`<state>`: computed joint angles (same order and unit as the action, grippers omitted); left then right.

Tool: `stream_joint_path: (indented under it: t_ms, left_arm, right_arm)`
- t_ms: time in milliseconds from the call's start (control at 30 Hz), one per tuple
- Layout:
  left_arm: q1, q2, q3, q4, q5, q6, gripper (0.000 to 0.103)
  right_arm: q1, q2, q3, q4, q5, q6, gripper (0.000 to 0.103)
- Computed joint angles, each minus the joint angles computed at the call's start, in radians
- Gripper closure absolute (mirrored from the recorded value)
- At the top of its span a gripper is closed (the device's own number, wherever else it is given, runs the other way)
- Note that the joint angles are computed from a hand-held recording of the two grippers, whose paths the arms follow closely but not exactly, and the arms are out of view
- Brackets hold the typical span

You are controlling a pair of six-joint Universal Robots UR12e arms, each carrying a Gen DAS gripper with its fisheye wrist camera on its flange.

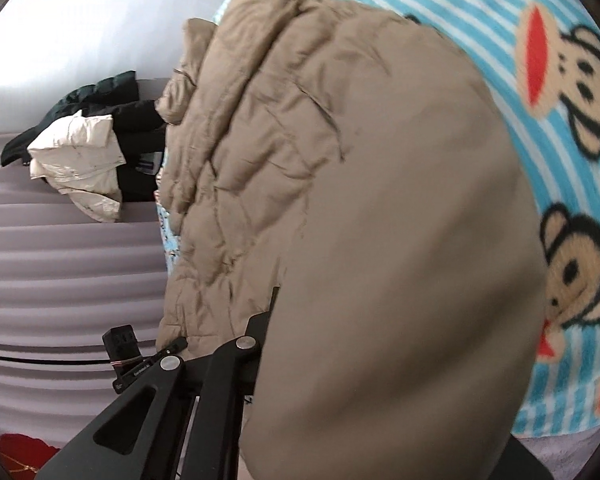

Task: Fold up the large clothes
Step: 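Lift the hem with both tools and fold it toward the collar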

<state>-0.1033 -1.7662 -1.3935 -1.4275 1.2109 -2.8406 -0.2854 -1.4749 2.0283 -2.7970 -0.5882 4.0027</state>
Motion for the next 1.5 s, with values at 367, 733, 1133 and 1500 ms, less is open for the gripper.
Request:
stream_joint_path:
  t_ms: [367,733,1133,1500]
  left_arm:
    - [-0.015,-0.031,0.086,0.097,-0.047,-0.022,0.084]
    - [-0.031,-0.22,0.307,0.205,-0.085,-0.198,0.084]
    - [-0.058,-0.409,0.584,0.074,0.063,-0.27,0.084]
    - [-0.097,-0.329,0.51,0.163,0.336,-0.179,0.003]
  right_arm:
    - [-0.012,0.048,-0.071,-0.25,0.0,0.143,0.093]
    - [-0.013,0.188,-0.291,-0.161,-0.05,0.073,0.094]
    - [0.011,0.338,-0.504,0.071,-0.17,0.097,0.093]
    - [0.016,0.35,-0.536,0.152,-0.172,0.066,0.092]
